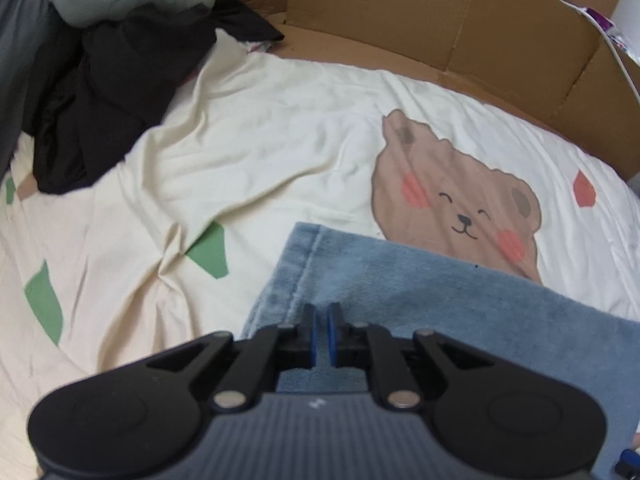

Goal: Fold clothes

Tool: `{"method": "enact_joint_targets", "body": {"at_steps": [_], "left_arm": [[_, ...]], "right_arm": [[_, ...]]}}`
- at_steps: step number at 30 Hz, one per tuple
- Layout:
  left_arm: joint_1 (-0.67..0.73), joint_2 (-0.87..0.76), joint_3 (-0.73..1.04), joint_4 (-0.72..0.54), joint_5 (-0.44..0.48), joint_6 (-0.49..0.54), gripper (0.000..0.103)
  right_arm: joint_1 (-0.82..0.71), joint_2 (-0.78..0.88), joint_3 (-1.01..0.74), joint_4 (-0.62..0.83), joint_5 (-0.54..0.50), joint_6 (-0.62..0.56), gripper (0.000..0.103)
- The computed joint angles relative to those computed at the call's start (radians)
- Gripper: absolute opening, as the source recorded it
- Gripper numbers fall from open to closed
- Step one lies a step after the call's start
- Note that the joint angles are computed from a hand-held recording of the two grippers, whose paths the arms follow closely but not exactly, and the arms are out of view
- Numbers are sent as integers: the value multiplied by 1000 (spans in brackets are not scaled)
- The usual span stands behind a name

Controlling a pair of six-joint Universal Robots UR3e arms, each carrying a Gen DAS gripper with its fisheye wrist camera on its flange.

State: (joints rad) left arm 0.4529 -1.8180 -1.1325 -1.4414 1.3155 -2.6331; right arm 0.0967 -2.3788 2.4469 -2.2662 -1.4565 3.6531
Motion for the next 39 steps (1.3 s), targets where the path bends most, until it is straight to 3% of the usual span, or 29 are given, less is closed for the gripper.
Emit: {"method": "enact_joint_targets", "body": {"at_steps": [7, 10, 14, 20, 29, 34, 39], "left_arm": [[12, 4, -80, 68, -19, -5, 10], [19, -25, -25, 14, -25, -29, 9], [1, -17, 51, -59, 1, -35, 8], [57, 108, 2, -162, -57, 85, 9], [89, 239, -121, -274, -122, 189, 9], [91, 356, -235, -362, -217, 374, 10], [80, 406, -269, -489, -242, 471, 10]], "right_arm": [[-18, -18, 23, -11, 21, -27, 42], [-28, -26, 25, -4, 30, -35, 42], [-124, -102, 2, 109, 103, -45, 42], [-40, -58, -34, 60, 62, -13, 42], [145, 177, -87, -104, 55, 27, 42], [304, 280, -140, -121, -54, 55, 42], [377, 337, -187, -101, -106, 59, 46]]}}
